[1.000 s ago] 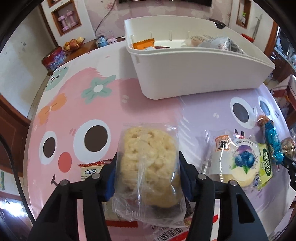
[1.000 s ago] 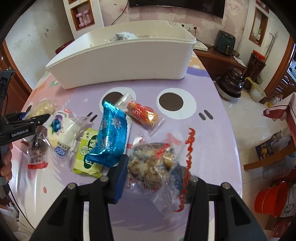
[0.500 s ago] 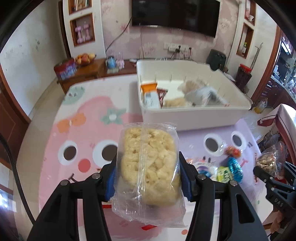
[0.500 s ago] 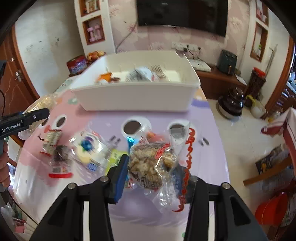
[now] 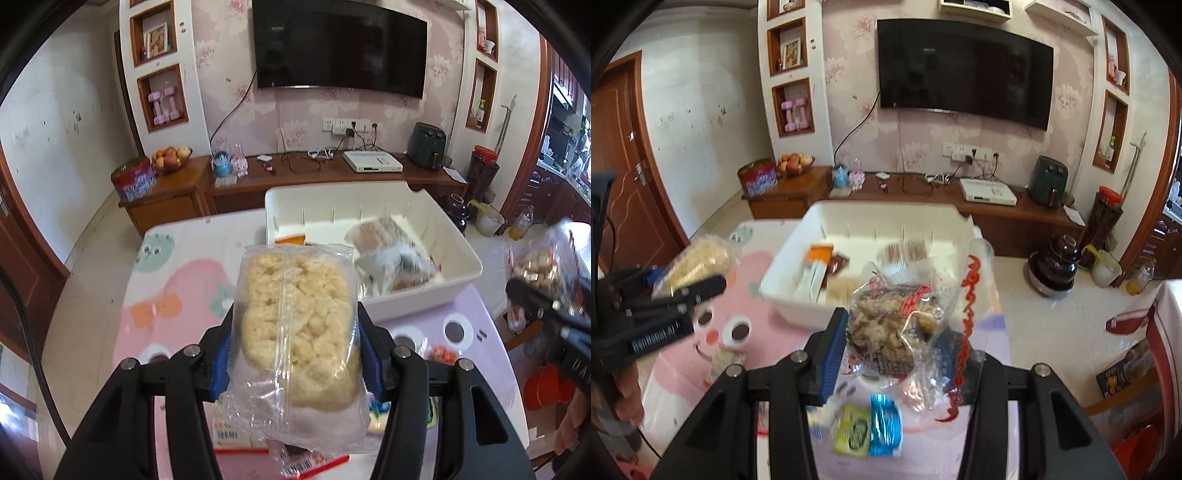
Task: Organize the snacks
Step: 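Carry the puffed-rice bag and nut bag over the white bin with both tools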
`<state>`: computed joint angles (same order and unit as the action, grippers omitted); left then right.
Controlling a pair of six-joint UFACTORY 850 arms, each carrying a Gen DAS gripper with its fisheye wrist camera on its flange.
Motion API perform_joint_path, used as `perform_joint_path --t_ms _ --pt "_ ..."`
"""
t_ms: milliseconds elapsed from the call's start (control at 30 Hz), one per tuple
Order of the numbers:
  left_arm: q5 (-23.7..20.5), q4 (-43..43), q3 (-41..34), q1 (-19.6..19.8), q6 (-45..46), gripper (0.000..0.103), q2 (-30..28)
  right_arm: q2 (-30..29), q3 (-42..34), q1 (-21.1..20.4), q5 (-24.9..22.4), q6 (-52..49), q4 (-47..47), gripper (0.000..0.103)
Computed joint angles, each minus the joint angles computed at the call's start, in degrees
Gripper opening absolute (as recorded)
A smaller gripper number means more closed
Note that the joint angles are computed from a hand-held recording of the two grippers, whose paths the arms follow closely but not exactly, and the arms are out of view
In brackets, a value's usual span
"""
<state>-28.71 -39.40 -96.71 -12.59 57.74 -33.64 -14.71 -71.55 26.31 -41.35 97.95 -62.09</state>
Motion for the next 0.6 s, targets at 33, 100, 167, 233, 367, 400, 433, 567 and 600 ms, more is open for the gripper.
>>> perform_joint_path --t_ms 33,100,167,233,367,400,433,567,600 --pt "0.3 0.6 -0.8 -0.3 -0.6 0.055 -0.3 -0.4 -1.1 -0.4 -0.9 -0.8 0.2 0.044" --pt "0.7 2.1 -3.1 -0.9 -2.1 0.055 -1.3 -1.4 -4.3 -1.3 -3.7 -2.4 0.1 0.044" --pt "0.1 3.4 -5.9 -1.4 -3.6 0.055 -2.5 -2.1 -6.5 -2.0 -5.0 -3.2 -0.5 0.044" --pt "-0.6 5.2 -9.1 -1.8 -5.6 0.055 -4.1 -2.7 -9.0 -3.1 -5.6 -4.1 -0.7 0.044" --pt "-1.3 8.7 -16.5 -2.7 -9.9 0.055 -8.1 -4.7 -13.8 -5.6 -4.8 -7.1 1.1 0.044" --pt "-1.7 9.4 -18.1 -2.9 -10.9 0.055 -9.0 -5.5 -15.2 -6.2 -4.7 -8.0 1.5 0.044" --pt "-2.3 10.4 -20.2 -3.2 -12.1 0.055 -10.3 -6.2 -16.2 -6.7 -4.6 -8.6 1.9 0.044" --pt "-3.8 14.5 -27.6 -4.3 -16.7 0.055 -14.9 -9.0 -19.8 -9.2 -2.6 -10.8 5.1 0.044" --pt "-4.4 15.2 -29.9 -4.6 -17.6 0.055 -16.4 -10.0 -20.9 -10.0 -2.0 -11.5 6.1 0.044"
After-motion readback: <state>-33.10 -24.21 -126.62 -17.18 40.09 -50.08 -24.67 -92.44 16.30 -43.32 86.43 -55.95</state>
